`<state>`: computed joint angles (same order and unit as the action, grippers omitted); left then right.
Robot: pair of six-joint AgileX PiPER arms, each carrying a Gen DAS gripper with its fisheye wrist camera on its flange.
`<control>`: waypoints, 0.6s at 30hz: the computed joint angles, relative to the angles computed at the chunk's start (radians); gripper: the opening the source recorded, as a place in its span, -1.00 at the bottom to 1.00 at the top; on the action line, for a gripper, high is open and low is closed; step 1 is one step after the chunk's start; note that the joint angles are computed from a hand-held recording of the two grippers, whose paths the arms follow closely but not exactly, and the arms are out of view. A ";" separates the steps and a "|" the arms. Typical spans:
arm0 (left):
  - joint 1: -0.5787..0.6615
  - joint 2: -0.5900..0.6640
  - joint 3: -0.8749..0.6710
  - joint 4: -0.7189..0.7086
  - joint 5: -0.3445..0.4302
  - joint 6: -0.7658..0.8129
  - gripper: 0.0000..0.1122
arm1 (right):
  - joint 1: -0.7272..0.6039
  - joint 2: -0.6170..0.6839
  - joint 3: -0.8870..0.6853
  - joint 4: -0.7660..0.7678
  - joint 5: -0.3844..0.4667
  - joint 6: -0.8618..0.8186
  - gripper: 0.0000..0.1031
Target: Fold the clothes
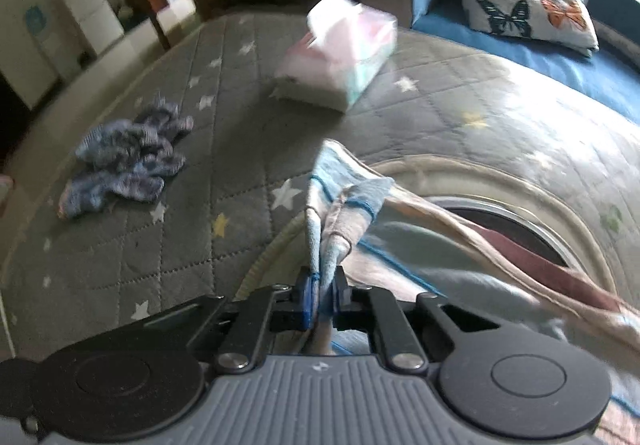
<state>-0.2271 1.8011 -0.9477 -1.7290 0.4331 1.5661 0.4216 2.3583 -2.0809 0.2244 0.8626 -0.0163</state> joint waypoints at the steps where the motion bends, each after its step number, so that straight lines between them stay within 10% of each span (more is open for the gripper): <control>1: 0.003 -0.005 0.003 0.006 0.014 0.003 -0.56 | -0.018 -0.039 0.069 0.035 -0.040 -0.025 -0.86; 7: -0.021 -0.031 -0.001 0.002 0.031 0.044 -0.32 | -0.156 -0.276 0.450 0.278 -0.219 -0.240 -0.87; 18: -0.111 0.017 -0.113 0.182 0.002 -0.131 -0.29 | -0.466 -0.497 0.845 0.654 -0.301 -0.621 -0.88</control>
